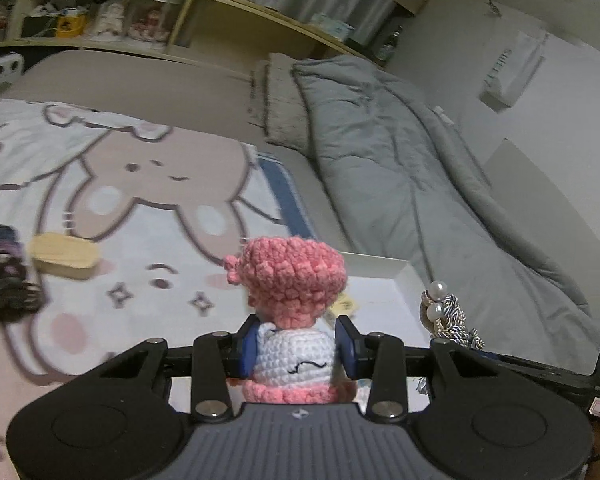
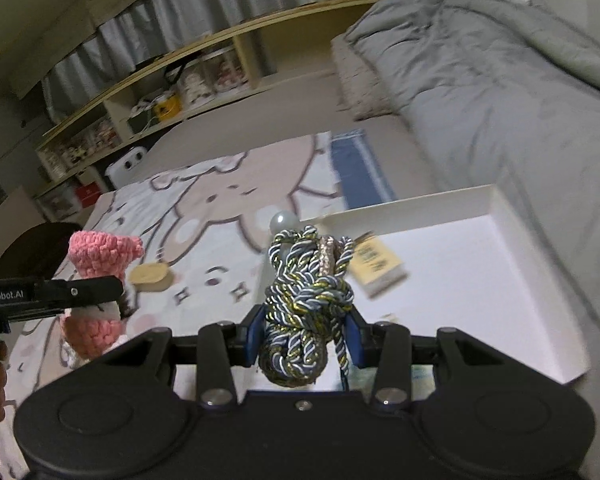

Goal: Organize objects
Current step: 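Lift the doll and braided cord and carry them toward the white box, then lower the doll and cord into the box and open both tools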

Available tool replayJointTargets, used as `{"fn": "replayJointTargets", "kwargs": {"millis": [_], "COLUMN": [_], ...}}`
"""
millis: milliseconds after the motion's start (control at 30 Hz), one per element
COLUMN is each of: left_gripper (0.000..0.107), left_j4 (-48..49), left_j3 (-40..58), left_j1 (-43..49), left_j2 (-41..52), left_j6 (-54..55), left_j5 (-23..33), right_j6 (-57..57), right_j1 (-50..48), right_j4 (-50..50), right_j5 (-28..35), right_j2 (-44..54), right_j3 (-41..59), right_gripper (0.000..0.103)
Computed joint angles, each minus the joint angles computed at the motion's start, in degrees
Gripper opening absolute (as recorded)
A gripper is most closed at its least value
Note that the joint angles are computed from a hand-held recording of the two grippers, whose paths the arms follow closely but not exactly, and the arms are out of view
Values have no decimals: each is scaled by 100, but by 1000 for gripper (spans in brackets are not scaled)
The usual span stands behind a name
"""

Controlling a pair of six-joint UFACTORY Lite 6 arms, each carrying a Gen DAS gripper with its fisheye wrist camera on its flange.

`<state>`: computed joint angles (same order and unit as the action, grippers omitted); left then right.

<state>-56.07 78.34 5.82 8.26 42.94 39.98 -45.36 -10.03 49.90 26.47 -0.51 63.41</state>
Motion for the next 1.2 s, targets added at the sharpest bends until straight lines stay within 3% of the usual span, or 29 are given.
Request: {"fn": "replayJointTargets", "kwargs": {"millis": [333, 600, 800, 1033, 1200], "left_gripper": [41, 41, 41, 41, 41], "left_j4": [-713, -2554, -4272, -4409, -3244], "left_j3": [297, 360, 648, 1537, 2114], "left_j1": [-1384, -2171, -2589, -2846, -2926], "left_j2": [557, 1275, 2289, 3527, 4004], "left_j6": [-261, 657, 1493, 1041, 224], "left_j5": [-755, -1066, -734, -702, -1089], "right_j6": [-1130, -1900, -2329, -2742, -2856], "right_j1": [-1413, -2122, -2441, -2537, -2432], "right_j4": [381, 560, 656, 787, 744], "right_j5": [577, 730, 708, 628, 588], "right_j2": [316, 689, 902, 1214, 1477], "right_j3": [312, 493, 501, 532, 676], "right_gripper": [43, 43, 43, 43, 43]}}
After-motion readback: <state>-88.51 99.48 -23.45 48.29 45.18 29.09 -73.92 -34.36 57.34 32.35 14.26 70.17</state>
